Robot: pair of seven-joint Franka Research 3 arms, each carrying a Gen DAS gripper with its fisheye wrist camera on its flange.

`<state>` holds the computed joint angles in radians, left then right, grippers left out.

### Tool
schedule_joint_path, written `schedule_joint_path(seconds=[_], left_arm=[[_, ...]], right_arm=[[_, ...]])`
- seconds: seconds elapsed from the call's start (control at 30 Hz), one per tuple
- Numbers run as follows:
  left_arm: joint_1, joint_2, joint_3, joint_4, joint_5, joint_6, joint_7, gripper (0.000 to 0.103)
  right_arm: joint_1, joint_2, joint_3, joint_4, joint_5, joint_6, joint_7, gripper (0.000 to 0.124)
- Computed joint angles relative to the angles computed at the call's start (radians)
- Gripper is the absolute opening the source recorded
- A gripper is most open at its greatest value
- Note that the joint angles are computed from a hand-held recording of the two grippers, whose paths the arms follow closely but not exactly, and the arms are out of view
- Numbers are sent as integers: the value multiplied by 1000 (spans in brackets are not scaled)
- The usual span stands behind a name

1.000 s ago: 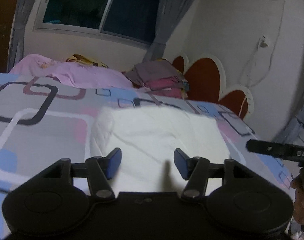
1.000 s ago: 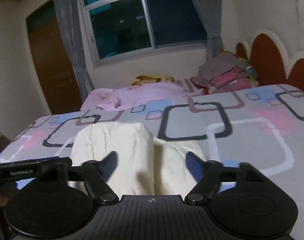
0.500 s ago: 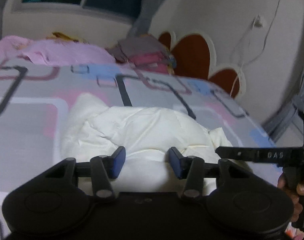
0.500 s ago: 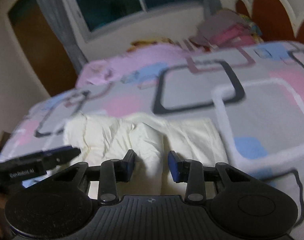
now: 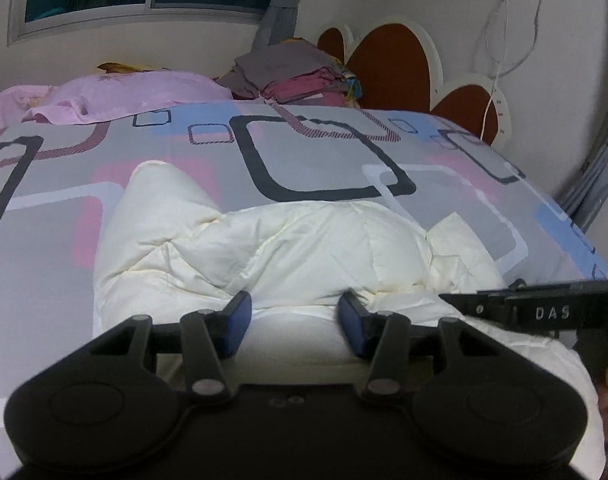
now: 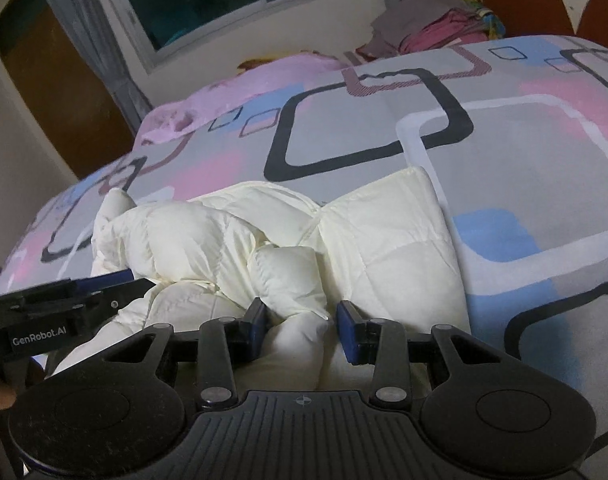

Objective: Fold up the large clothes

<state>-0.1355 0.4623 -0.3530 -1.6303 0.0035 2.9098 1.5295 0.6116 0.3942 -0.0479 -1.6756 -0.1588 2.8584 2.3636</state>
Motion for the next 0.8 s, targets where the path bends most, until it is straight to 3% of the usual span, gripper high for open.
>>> schedule_joint_path(seconds=[0.07, 0.1, 0.13, 0.17, 0.2, 0.47, 0.73, 0.8], left_arm=[[-20, -31, 25, -4, 18, -33, -29, 50], [-28, -57, 36, -23, 27, -33, -43, 56], [-33, -84, 42, -48, 36, -22, -50, 61], [-38, -113, 50, -78, 48, -6, -56, 79], [-53, -144, 68, -109, 72, 9, -76, 89], [-62, -299, 68, -291, 68, 70, -135, 73], [-80, -362, 61, -389, 20, 65, -122, 72], [-105, -376, 85, -430, 86, 84, -177, 74]], right_arm=[[19, -21, -26, 11, -32, -39, 31, 38], [45, -45, -56, -4, -83, -39, 80, 42], [71, -72, -86, -26, -149, -28, 137, 56], [81, -103, -96, -57, -202, 5, 171, 64], [82, -131, -95, -82, -238, 27, 188, 64], [56, -236, 1, -162, -401, -18, 214, 64], [10, -253, 101, -206, -457, -98, 272, 64], [5, -259, 113, -235, -477, -99, 309, 64]])
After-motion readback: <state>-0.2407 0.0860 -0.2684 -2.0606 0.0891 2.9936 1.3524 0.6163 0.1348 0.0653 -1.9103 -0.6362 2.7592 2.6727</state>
